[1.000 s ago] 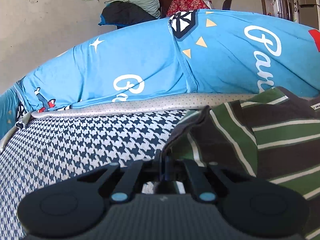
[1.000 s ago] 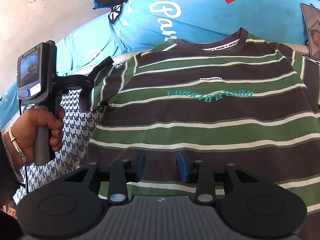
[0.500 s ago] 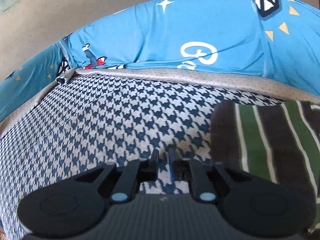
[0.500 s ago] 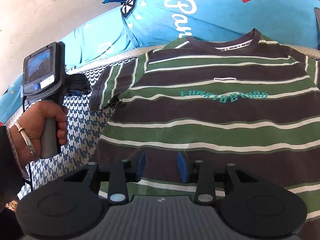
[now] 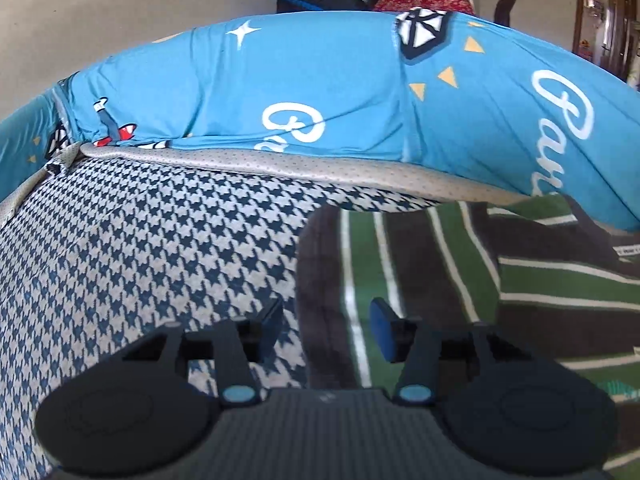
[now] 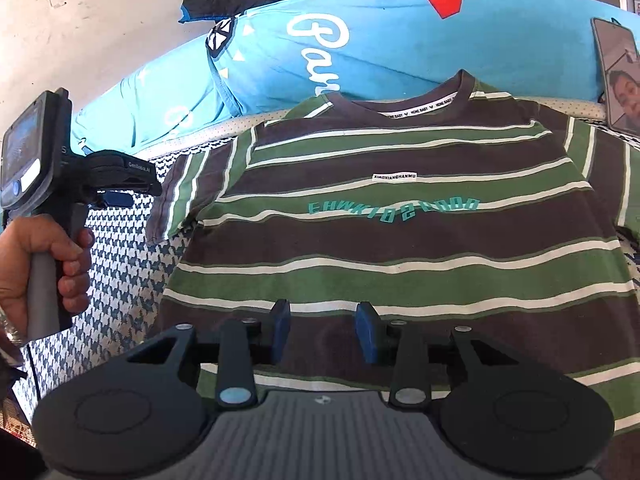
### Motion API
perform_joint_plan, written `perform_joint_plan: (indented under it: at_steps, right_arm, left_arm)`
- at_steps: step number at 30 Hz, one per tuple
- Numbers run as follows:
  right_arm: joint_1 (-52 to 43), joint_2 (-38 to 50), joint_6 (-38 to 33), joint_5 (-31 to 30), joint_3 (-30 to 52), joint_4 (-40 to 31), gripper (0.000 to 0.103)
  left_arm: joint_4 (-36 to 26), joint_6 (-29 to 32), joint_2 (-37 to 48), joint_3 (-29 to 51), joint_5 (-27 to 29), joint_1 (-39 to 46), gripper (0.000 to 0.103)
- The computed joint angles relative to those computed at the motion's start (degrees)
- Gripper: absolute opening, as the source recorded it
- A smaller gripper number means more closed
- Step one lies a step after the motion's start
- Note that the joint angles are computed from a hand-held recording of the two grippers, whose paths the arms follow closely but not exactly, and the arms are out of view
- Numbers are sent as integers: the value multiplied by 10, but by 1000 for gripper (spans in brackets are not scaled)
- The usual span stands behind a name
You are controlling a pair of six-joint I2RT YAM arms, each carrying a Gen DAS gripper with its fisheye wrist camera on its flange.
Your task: Fold clothes
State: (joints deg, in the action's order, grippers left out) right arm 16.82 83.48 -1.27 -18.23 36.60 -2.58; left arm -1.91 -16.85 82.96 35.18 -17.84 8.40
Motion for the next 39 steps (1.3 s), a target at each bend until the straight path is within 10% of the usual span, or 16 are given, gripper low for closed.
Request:
perform_joint_plan:
  at_steps: [5,13,17,39]
  right_arm:
    - [-5,15,-20,17,12,-26,36]
    - [-17,9,-67,-1,15,-51,43]
    - [-26,0,-90,-3,10,-60,43]
    - [-120,-56,-123,-29,-14,-65,44]
  left_arm:
    - [-43,-20,-13,-4,20,-68,70]
    - [-50,-18,12,-16,3,-143,74]
    - [-40,-15,18,-23,-19,-139,95]
    - [-138,-128,-94,-57,-40,-169,98]
